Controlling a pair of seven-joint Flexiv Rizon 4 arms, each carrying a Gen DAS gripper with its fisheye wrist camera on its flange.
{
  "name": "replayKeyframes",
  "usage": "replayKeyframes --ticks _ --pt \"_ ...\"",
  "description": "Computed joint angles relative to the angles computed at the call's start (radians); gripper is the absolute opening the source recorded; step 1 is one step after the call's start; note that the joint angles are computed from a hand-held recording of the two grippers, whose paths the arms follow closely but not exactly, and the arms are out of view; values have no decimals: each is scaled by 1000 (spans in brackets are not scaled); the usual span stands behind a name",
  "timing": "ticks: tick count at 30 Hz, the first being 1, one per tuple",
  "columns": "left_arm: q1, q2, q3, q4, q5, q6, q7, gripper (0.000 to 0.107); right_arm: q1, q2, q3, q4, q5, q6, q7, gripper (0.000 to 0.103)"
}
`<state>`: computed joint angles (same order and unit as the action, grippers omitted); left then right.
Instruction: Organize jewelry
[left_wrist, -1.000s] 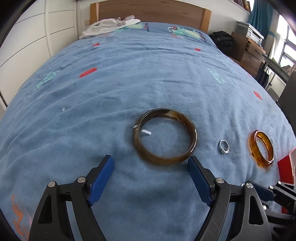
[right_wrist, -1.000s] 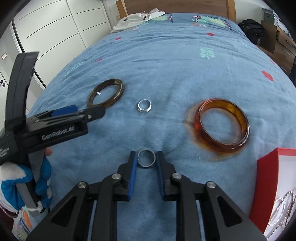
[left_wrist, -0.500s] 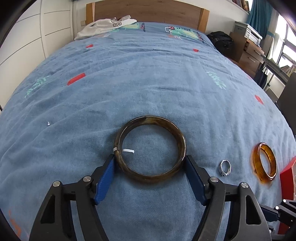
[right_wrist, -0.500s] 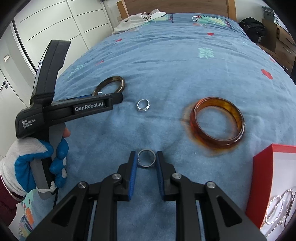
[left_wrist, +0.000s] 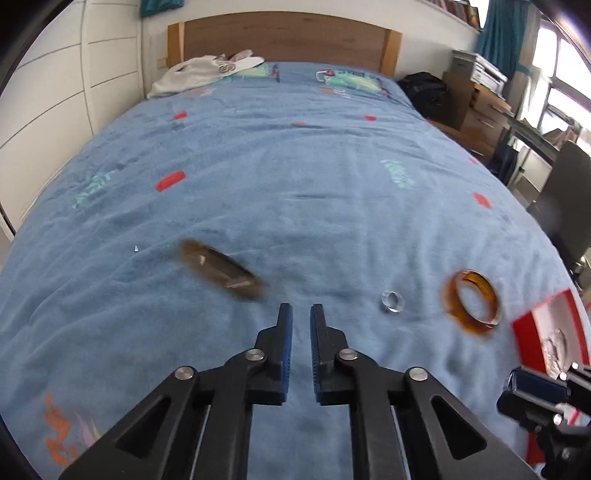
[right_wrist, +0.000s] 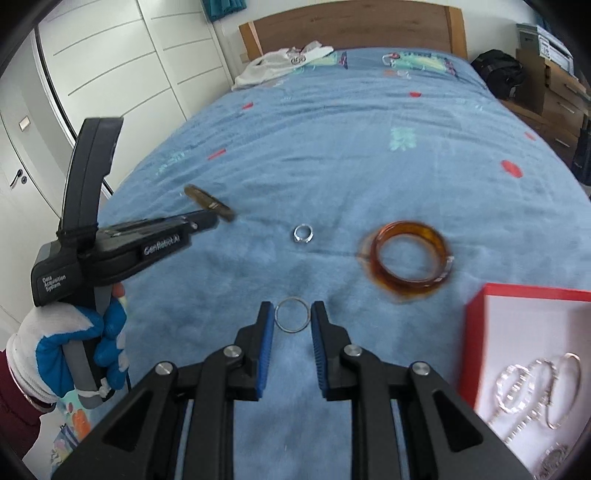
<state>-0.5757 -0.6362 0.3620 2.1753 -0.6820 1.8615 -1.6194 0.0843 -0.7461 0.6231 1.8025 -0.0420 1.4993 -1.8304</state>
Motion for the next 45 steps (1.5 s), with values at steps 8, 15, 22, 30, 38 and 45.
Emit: replayKeyframes --ticks 8,15,22,30,38,45 --pt "-147 30 63 35 -61 1 14 1 -101 86 47 95 31 38 -16 19" --pt "-288 -1 171 22 -149 -41 22 1 -180 131 73 149 38 58 -26 19" --pt "-199 36 132 83 -82 -10 -41 14 -182 126 44 141 25 64 -4 19" --pt "-5 37 10 101 -65 57 46 49 -161 78 17 108 3 57 21 19" --pt "-27 -75 114 -8 -96 -104 112 48 -163 54 6 83 -6 49 33 19" --pt "-39 -113 157 -54 6 -188 93 8 -172 67 -5 85 -4 49 37 19"
